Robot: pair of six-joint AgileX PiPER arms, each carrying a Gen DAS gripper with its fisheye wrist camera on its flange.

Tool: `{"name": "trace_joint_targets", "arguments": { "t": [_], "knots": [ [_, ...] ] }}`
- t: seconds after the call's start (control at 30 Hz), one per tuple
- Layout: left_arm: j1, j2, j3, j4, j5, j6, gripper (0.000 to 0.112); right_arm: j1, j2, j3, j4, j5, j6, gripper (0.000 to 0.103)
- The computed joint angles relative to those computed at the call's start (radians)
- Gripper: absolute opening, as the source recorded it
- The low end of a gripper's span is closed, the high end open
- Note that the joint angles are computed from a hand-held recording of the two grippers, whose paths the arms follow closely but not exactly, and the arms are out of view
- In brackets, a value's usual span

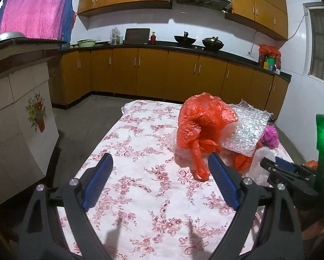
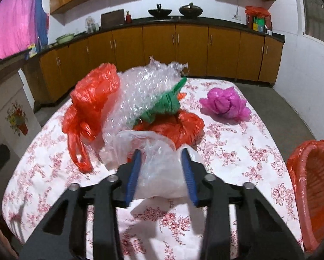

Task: Collect trash
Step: 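Move both tools back to the table and grasp the white bag with the right gripper, then grasp the large red bag with the left gripper while the right gripper holds the white bag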

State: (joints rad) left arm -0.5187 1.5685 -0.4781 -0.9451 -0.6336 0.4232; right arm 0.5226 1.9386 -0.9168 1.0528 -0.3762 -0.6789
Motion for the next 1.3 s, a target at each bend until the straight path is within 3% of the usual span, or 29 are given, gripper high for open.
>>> {"name": "trace_joint_targets", "arguments": {
  "t": [0.13, 0.2, 0.43, 0.73, 0.9, 1.07, 1.23, 1.3],
  "knots": [
    [0.004, 0.019, -0.01, 0.018, 0.006, -0.017, 0.088, -0.021, -0.01, 0.025, -0.003, 0.022, 0.011, 0.015],
    [0.003, 0.031, -0.022, 0.024, 0.012, -0.021, 0.088, -0.03, -0.023, 0.048, -0.033, 0.024, 0.043, 0.012],
    [0.013, 0.084, -0.115, 0.037, 0.066, 0.031, 0.088, -0.074, -0.095, 0.158, -0.106, -0.01, 0.142, 0.008],
    [0.088, 0.245, -0.422, -0.049, 0.248, 0.219, 0.087, -0.171, -0.178, 0.241, -0.208, -0.013, 0.257, 0.008],
    [0.137, 0.347, -0.592, -0.272, 0.376, 0.422, 0.068, -0.188, -0.175, 0.233, -0.247, -0.002, 0.28, 0.008],
    [0.143, 0.402, -0.69, -0.503, 0.413, 0.656, 0.059, -0.197, -0.166, 0.223, -0.27, 0.012, 0.297, 0.008],
    [0.147, 0.449, -0.762, -0.741, 0.418, 0.908, 0.036, -0.204, -0.168, 0.223, -0.294, 0.019, 0.315, 0.008],
    [0.154, 0.448, -0.753, -0.708, 0.434, 0.871, 0.026, -0.204, -0.171, 0.225, -0.3, 0.019, 0.317, 0.008]
  ]
}}
